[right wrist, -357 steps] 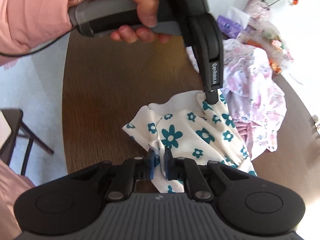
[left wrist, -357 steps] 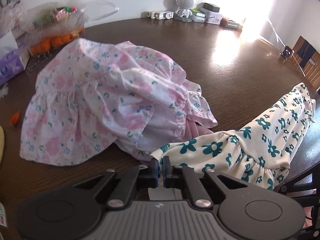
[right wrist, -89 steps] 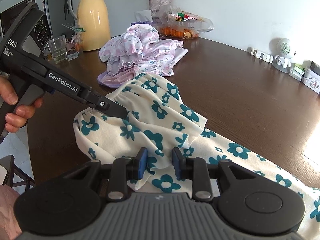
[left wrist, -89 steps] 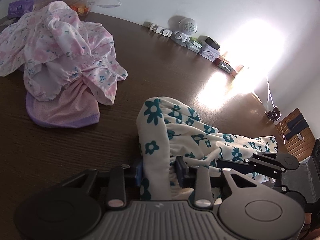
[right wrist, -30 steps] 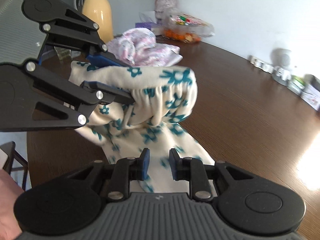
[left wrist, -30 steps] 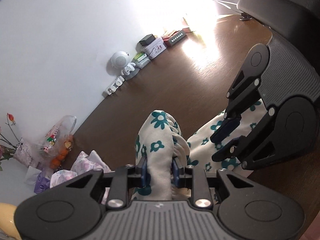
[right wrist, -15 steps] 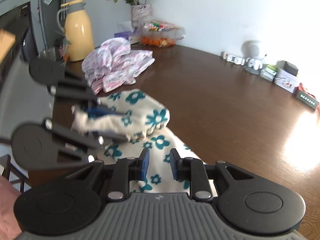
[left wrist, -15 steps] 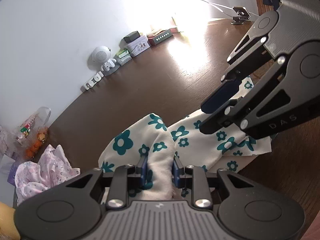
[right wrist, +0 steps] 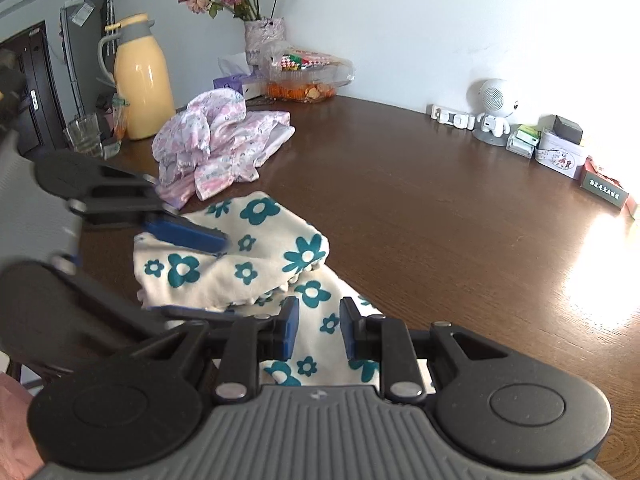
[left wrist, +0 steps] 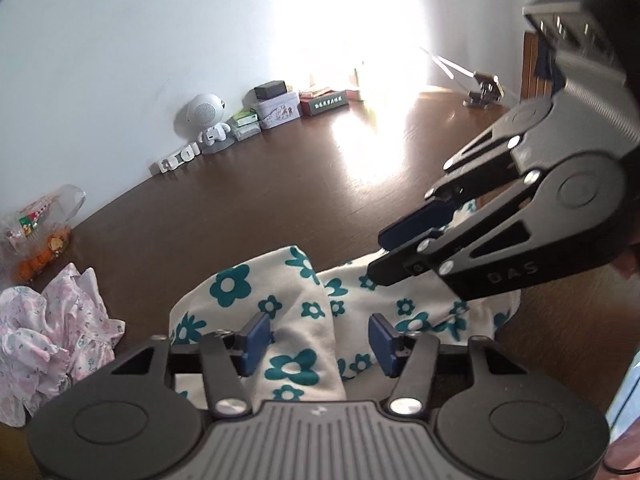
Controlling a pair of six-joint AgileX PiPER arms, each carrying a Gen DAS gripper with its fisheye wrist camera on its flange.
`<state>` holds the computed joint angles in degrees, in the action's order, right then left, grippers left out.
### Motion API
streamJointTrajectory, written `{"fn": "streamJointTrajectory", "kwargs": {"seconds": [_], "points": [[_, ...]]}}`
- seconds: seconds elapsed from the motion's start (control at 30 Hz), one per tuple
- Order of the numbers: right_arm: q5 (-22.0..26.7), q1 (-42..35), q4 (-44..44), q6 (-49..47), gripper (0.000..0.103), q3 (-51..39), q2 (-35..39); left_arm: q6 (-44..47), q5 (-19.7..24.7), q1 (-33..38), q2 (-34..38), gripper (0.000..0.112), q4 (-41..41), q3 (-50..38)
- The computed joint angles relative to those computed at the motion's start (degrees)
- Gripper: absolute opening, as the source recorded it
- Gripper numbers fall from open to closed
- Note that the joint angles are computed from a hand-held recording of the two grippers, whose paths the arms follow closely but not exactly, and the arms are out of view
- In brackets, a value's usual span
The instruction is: Fold clothes
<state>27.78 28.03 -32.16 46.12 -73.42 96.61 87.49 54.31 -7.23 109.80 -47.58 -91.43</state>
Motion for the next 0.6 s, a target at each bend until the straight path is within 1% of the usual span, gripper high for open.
{"fn": "streamJointTrajectory", "kwargs": {"seconds": [0.03,0.07,0.2,0.27,0.33,0.4,0.43,0.47,0.57,0.6], "points": [[0.19,0.0,-0.61,0.63,0.022,-0.05,-0.28,-0.88,4.11,1.87,0.42,0.068,-0.86,-2.31],[0.39,0.01,-1.22,1.26,0.022,-0.1,-0.55,-1.82,5.93,3.38,0.99,0.071,-0.97,-4.16],[1.35,0.42,-2.0,1.65,0.022,-1.98,-0.28,-5.7,8.62,8.48,3.19,0.072,-0.99,-10.1],[1.61,0.67,-0.42,-0.62,0.022,-4.48,1.44,-7.13,9.67,10.22,4.68,0.07,-0.74,-12.89],[1.9,0.98,1.41,-3.04,0.022,-7.47,3.57,-7.32,10.18,10.9,6.3,0.061,-0.26,-14.62],[2.44,1.35,3.22,-5.37,0.022,-11.08,6.29,-6.34,13.03,11.32,7.98,0.035,0.06,-16.32],[2.95,1.54,4.21,-6.6,0.022,-13.09,7.73,-5.01,14.07,11.39,8.32,0.031,-0.02,-16.18],[3.54,1.67,4.32,-6.31,0.022,-14.38,8.64,-3.51,14.09,11.27,8.25,0.03,-0.14,-15.4],[5.37,2.07,4.61,-5.29,0.022,-18.32,11.39,0.5,13.02,11.2,8.07,0.03,-1.37,-12.73],[4.85,1.97,3.8,-2.35,0.025,-17.51,10.96,0.89,13.3,11.29,8.45,0.03,-1.71,-12.95]]}}
